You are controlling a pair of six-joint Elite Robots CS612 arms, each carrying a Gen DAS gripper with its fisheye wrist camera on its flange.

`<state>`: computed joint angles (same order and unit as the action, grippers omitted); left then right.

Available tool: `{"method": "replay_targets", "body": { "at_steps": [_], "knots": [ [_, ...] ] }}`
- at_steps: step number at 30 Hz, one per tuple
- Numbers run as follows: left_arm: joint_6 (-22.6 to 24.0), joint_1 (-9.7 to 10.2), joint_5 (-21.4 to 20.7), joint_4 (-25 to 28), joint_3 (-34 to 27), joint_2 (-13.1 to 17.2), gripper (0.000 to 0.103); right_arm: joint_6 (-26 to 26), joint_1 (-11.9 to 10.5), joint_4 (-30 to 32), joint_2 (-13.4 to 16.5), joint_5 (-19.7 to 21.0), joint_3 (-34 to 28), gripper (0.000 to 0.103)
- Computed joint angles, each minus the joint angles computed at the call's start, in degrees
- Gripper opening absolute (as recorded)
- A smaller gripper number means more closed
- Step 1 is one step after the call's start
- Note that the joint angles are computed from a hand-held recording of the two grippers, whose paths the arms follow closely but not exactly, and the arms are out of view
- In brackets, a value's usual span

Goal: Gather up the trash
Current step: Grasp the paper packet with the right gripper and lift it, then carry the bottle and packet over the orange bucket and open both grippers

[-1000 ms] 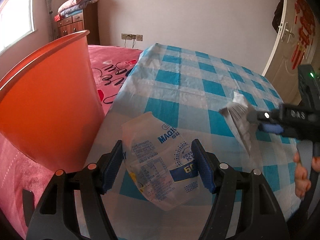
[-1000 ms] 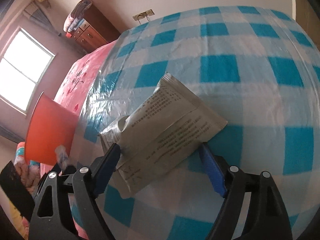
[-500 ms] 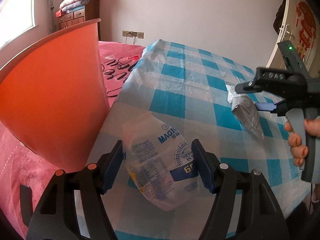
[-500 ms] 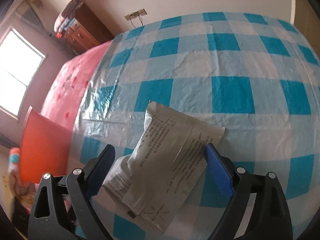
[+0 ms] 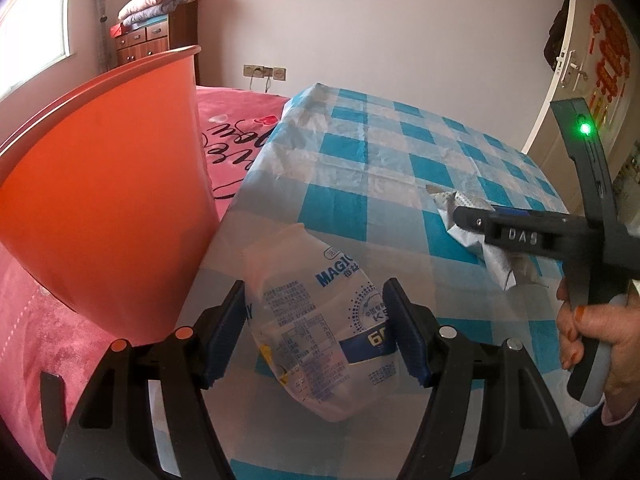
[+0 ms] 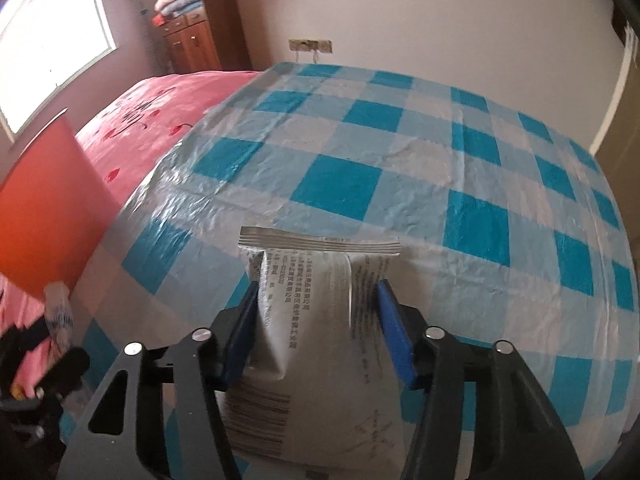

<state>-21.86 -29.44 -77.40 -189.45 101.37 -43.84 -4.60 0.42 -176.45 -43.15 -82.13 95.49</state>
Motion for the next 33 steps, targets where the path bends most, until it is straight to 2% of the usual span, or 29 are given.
{"method": "replay_targets", "body": {
  "at_steps": [3, 7, 13, 21, 26, 33],
  "knots": [
    [0.1, -0.11, -0.1, -0.3, 0.1, -0.1, 0.069, -1.9, 0.2, -2.4, -0.1, 0.2, 1.0, 0.048],
    [0.2, -0.26, 0.0, -1.3, 0.6, -0.4, 0.069, -1.5, -0.3, -4.6, -0.4, 2.3, 1.9, 0.039],
    [0.1, -0.49, 0.2, -2.3, 1.4, -0.9, 0.069, -0.9, -1.1, -6.0, -0.9, 5.4, 3.3, 0.037],
    [-0.4, -0.86, 0.5, -3.2, 2.5, -1.6, 0.069, -0.7, -1.8, -8.0, -1.8, 7.6, 5.5, 0.036],
    [0.6, -1.40, 1.3, -4.5, 3.2, -2.3, 0.069, 1.0, -2.6, -9.5, -2.7, 9.6, 6.8, 0.035],
    [1.9, -1.96, 2.1, -6.5, 4.2, -3.3, 0.069, 2.1, -2.9, -13.9, -4.4, 10.8, 8.6, 0.035]
  ]
}}
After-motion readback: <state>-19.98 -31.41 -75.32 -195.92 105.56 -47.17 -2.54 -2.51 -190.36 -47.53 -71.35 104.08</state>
